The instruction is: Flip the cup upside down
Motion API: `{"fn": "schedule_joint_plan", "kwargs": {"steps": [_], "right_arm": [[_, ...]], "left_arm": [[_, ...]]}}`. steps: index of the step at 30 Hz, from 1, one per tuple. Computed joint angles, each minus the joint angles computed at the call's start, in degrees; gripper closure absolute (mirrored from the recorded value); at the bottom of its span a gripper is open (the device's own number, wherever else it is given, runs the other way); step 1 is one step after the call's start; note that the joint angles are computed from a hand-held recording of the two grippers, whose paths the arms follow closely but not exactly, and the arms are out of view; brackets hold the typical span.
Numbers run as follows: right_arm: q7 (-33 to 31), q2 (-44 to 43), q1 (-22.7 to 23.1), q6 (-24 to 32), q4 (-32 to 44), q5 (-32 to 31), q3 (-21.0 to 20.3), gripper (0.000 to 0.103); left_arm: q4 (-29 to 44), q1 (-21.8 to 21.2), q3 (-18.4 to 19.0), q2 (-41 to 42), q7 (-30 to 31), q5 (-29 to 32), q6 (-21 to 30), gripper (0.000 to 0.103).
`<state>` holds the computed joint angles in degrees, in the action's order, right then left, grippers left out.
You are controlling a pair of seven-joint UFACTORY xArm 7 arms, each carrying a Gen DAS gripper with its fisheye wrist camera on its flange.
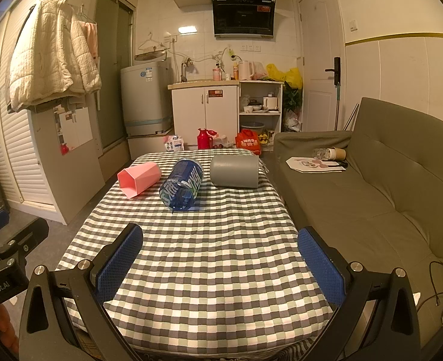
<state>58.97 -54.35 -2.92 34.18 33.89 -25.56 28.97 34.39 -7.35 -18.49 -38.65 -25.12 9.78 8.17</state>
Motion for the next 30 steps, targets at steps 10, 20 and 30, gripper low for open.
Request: {"fn": "schedule_joint_plan", "kwargs": {"steps": [10,20,30], "right_arm": [[-2.7,1.4,2.7,-2.8,-1.0,2.1,-5.3,0.0],[-40.2,19.2,6.1,-8.5,10.1,3.4,-24.3,0.0],[-77.5,45.2,12.5,-1.3,33.7,18.6,-34.5,0.0]], "left_arm": [[2.8,1.4,-1.2,2.3,-1.0,1.1,4.9,0.0],[20.2,2.2,-1.3,19.7,-5.8,7.3,15.0,0.0],[35.3,-1.1,-1.2,38.9,-14.5,20.2,22.0,0.0]]}}
